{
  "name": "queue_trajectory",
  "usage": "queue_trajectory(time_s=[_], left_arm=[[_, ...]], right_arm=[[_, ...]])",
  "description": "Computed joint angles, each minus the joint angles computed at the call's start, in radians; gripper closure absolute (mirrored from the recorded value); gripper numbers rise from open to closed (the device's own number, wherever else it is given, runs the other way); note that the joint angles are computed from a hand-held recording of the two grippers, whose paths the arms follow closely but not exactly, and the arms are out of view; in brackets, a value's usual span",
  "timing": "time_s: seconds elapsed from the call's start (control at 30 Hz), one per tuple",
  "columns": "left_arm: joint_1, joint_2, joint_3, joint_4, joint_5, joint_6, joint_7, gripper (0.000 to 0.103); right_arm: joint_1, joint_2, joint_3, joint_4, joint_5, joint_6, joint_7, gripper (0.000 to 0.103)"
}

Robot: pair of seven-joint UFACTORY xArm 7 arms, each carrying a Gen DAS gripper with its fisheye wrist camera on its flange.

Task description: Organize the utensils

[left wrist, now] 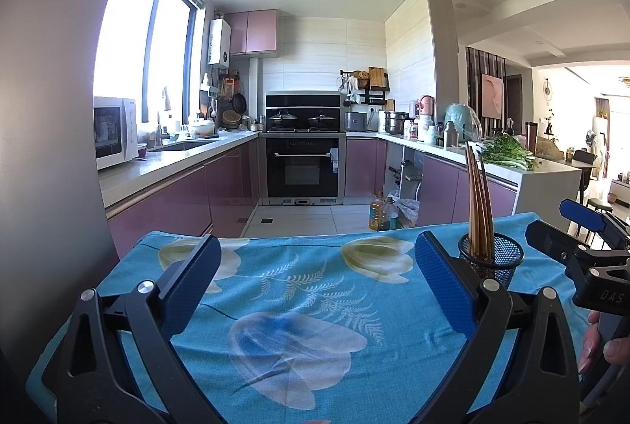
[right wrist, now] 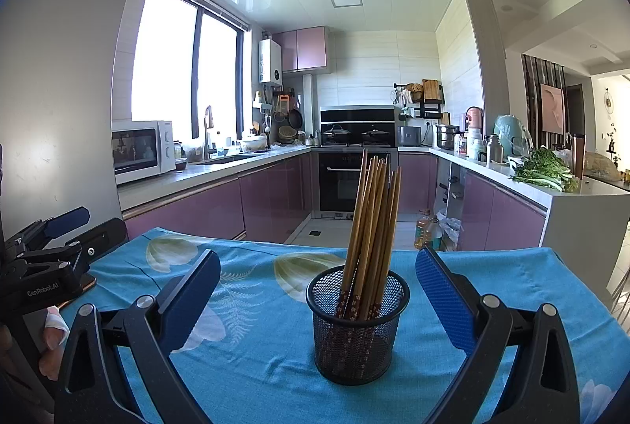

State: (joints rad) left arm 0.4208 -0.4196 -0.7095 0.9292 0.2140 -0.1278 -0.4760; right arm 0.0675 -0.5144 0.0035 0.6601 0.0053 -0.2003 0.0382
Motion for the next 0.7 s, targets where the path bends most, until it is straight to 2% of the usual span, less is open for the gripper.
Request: queue_trajectory(time_s=[0.5,0.7], left_arm=[[0.005,-0.001,-0.004,0.001,0.001,0.001,-0.003,0.006],[0.06,-0.034,-0.048,-0.014,-0.011,-0.021,-0.017,0.006]], right_arm=[[0.001,0.001,-0.001,-0.003,-0.003,-0.002,0.004,0.007],[0.002,0.002,-0.003,-0.006,-0.003,-0.001,0.005,0.007]])
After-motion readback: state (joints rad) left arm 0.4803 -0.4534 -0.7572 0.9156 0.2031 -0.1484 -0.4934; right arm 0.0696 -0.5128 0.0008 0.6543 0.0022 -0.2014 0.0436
